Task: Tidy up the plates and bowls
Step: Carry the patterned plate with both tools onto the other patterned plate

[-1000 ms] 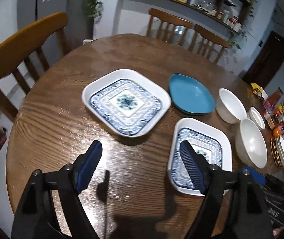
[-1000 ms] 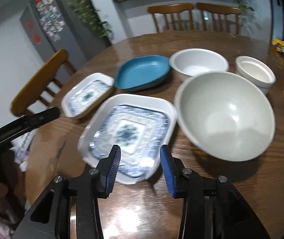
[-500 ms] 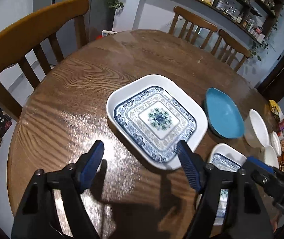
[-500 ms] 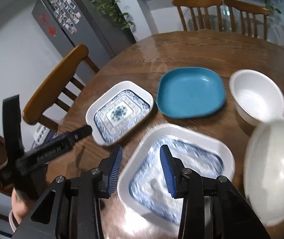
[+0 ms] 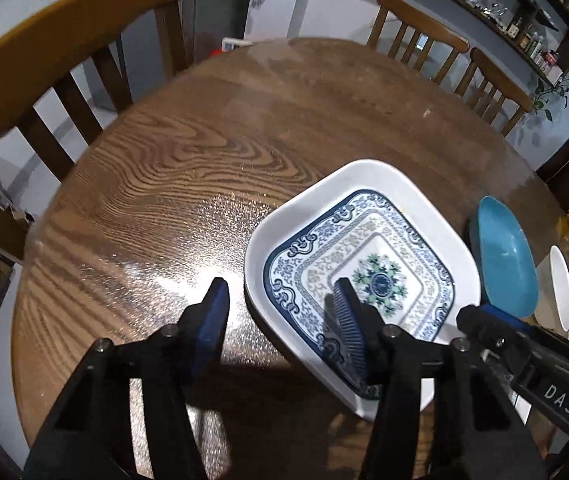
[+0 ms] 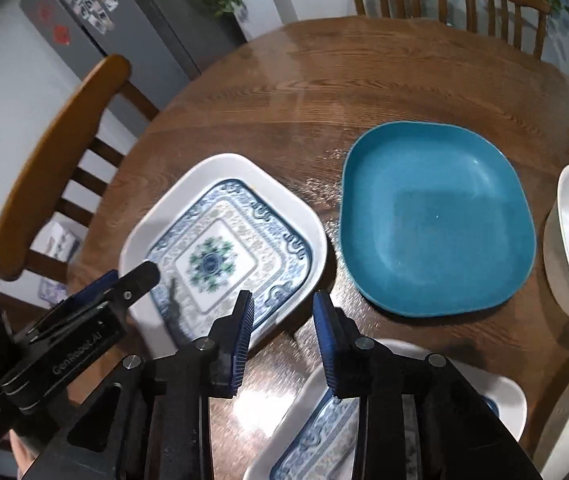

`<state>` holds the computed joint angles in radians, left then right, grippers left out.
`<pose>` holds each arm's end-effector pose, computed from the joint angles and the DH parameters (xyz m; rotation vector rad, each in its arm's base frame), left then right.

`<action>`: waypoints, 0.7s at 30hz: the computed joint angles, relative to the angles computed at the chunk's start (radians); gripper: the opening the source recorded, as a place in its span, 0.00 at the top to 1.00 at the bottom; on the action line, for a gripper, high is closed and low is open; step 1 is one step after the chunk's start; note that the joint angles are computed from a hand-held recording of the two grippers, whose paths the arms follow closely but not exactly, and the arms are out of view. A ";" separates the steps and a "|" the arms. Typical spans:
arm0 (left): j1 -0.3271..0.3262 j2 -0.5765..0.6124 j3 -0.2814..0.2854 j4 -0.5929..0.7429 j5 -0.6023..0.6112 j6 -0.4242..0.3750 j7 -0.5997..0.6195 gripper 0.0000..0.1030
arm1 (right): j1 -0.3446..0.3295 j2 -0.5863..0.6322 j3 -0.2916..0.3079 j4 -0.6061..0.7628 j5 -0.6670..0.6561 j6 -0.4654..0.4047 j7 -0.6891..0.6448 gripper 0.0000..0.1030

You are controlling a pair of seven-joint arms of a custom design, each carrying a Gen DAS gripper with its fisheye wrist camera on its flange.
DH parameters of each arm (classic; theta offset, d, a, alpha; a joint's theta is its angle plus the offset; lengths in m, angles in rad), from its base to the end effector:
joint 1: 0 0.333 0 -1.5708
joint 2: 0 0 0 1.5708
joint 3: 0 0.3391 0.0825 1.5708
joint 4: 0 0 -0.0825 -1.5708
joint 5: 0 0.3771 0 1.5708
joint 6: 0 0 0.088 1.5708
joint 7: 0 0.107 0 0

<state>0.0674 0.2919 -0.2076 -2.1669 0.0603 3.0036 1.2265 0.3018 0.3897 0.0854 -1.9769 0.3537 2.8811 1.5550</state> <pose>0.6033 -0.0832 0.3514 -2.1417 1.8016 -0.7017 0.6154 0.2243 0.3515 -1.9049 1.7770 -0.1526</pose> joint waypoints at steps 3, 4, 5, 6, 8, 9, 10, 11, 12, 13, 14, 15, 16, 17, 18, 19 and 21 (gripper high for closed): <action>-0.027 0.001 0.031 0.009 0.045 -0.004 -0.023 0.65 | 0.012 0.027 -0.020 0.036 -0.014 -0.031 0.037 0.72; -0.023 0.001 0.026 0.012 0.046 -0.012 -0.017 0.67 | 0.012 0.035 -0.023 0.045 -0.020 -0.040 0.042 0.74; -0.037 -0.002 0.043 0.012 0.066 -0.014 -0.029 0.67 | 0.022 0.041 -0.036 0.051 -0.037 -0.045 0.057 0.80; -0.047 -0.004 0.056 0.009 0.084 -0.013 -0.038 0.73 | 0.025 0.043 -0.040 0.048 -0.045 -0.034 0.062 0.81; -0.046 -0.009 0.063 0.000 0.102 -0.004 -0.042 0.80 | 0.040 0.040 -0.058 0.042 -0.073 -0.024 0.086 0.82; -0.030 -0.010 0.049 -0.005 0.089 0.002 -0.031 0.82 | 0.038 0.041 -0.054 0.043 -0.075 -0.024 0.087 0.82; -0.014 -0.012 0.033 -0.008 0.075 0.004 -0.019 0.84 | 0.029 0.038 -0.045 0.038 -0.072 -0.019 0.080 0.82; -0.002 -0.018 0.024 -0.019 0.063 0.010 -0.010 0.84 | 0.018 0.036 -0.032 0.034 -0.062 -0.018 0.069 0.82; -0.004 -0.023 0.028 -0.027 0.064 0.017 -0.013 0.84 | -0.003 0.031 -0.009 0.026 -0.040 -0.016 0.046 0.82; -0.007 -0.032 0.033 -0.042 0.070 0.030 -0.013 0.84 | -0.011 0.029 0.002 0.023 -0.026 -0.013 0.033 0.82; -0.008 -0.041 0.035 -0.055 0.075 0.041 -0.012 0.84 | -0.013 0.022 0.007 0.013 -0.018 -0.001 0.022 0.82; -0.007 -0.060 0.036 -0.079 0.080 0.059 -0.010 0.84 | -0.008 0.010 0.005 -0.004 -0.019 0.014 0.017 0.82; -0.014 -0.080 0.047 -0.102 0.092 0.076 -0.015 0.84 | -0.008 -0.003 0.009 -0.019 -0.013 0.030 0.008 0.82; -0.025 -0.090 0.061 -0.112 0.107 0.087 -0.027 0.84 | -0.011 -0.011 0.016 -0.028 -0.005 0.038 -0.003 0.82; -0.041 -0.117 0.082 -0.138 0.131 0.105 -0.045 0.84 | -0.018 -0.021 0.028 -0.034 0.009 0.040 -0.019 0.82; -0.047 -0.133 0.090 -0.152 0.145 0.114 -0.055 0.84 | -0.031 -0.035 0.044 -0.046 0.030 0.043 -0.042 0.82; -0.046 -0.181 0.089 -0.193 0.158 0.130 -0.060 0.85 | -0.047 -0.071 0.065 -0.078 0.067 0.052 -0.086 0.82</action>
